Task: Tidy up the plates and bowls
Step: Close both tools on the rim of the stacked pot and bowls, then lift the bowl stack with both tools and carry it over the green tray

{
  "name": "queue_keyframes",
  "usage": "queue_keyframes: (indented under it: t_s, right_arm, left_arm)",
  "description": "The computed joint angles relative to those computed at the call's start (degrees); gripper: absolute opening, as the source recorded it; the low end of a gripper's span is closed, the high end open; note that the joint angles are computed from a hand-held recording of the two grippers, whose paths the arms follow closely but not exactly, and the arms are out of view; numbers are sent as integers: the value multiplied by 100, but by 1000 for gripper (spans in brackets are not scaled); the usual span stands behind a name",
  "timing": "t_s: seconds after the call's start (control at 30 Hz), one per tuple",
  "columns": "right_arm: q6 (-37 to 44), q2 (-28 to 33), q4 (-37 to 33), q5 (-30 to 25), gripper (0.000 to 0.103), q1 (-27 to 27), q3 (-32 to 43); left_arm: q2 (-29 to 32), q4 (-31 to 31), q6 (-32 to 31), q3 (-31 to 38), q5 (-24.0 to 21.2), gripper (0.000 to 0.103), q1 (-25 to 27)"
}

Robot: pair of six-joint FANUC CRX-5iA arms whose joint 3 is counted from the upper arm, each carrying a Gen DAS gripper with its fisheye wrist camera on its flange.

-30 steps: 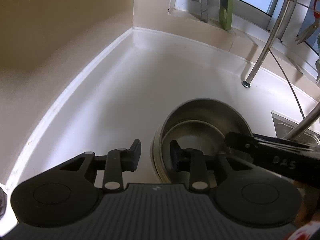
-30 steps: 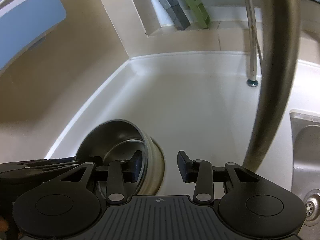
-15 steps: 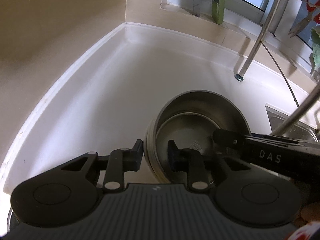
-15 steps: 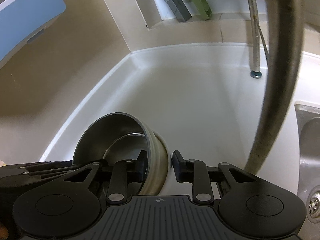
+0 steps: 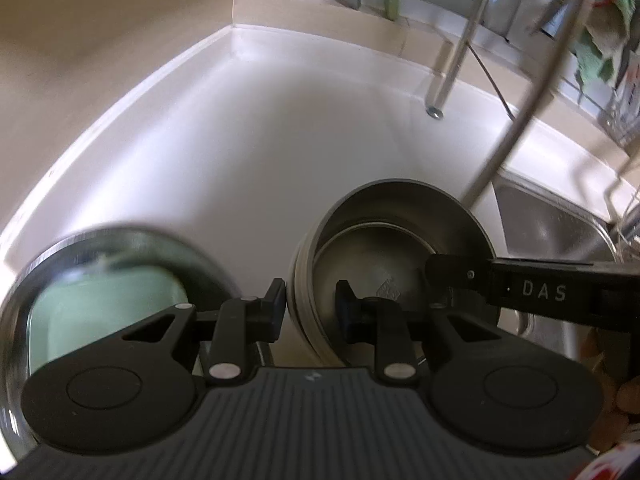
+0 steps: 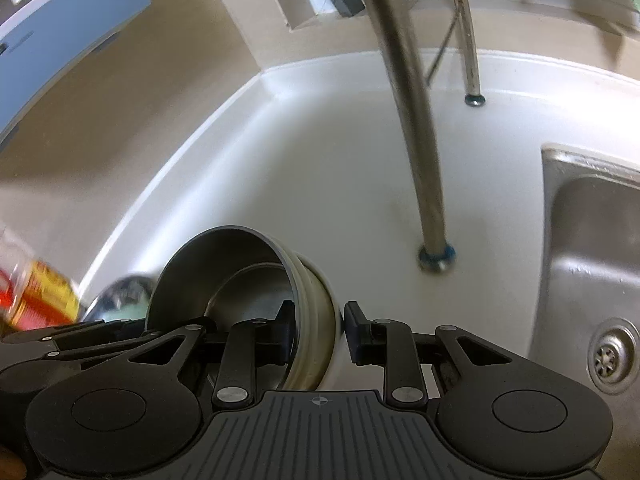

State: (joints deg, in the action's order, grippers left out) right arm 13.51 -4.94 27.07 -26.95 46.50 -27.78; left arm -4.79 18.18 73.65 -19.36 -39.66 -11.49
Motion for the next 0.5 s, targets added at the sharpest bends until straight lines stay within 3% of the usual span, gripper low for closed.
queue_keyframes:
  t_s: [0.27, 0.5]
  right_arm:
    - [252, -825, -248, -417, 27, 510, -547]
    - [460, -1138, -327, -454, 27, 690, -780]
  left_arm:
    - [-738, -576, 949, -449, -212, 23, -304]
    - [-1035, -984, 1691, -576, -280, 23, -521]
